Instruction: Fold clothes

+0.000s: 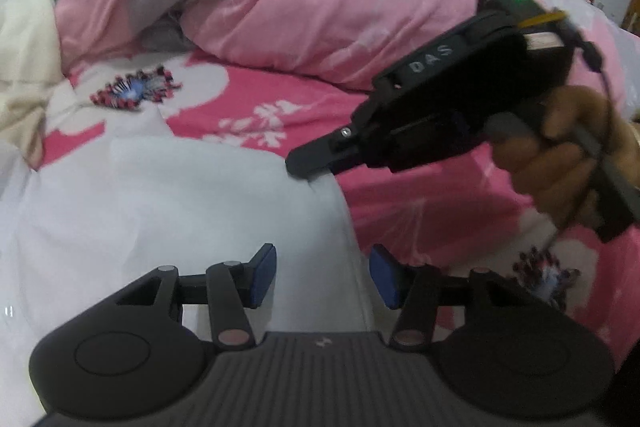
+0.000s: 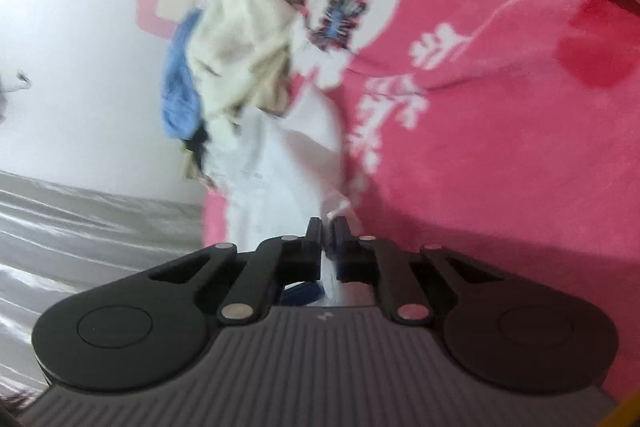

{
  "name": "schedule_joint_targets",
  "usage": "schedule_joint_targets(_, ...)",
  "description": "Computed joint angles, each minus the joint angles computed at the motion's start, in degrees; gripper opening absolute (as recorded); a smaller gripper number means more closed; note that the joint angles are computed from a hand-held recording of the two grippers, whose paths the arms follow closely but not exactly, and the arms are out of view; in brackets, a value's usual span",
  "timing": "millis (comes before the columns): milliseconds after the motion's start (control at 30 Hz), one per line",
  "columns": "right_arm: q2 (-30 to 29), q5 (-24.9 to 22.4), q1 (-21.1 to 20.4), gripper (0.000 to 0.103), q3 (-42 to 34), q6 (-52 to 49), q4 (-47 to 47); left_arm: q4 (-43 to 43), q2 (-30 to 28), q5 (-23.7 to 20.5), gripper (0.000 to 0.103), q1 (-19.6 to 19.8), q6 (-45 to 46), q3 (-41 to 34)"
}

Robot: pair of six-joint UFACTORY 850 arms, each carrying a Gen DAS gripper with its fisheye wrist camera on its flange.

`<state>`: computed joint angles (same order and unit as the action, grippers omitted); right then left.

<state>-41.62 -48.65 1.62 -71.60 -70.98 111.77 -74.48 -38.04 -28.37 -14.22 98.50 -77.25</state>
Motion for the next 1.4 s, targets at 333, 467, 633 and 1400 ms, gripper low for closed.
schedule_joint_targets(333,0.26,-7.99,1.57,0.008,-1.6,-12.27,0.41,-14.86,-0.6,2.39,0.012,0.45,3.31,-0.38)
schedule_joint_targets(467,2.34,-7.37,-0.06,0.025,0.67,-17.05,3.0,-13.87,-0.84,-3.79,0.008,3.58,-2.7,-0.88)
schedule_joint_targets(633,4.16,2.03,0.75,0.046,1.45,-19.87,-3.19,-10.59,-2.62,-9.88,0.008,6.33,-12.1,-3.12)
schedule_joint_targets(1400,5.18,25.2,6.58,0.012,4.75,-56.71,25.51,6.05,-2.19,-5.5,0.021,1.61,-3.2,-0.37)
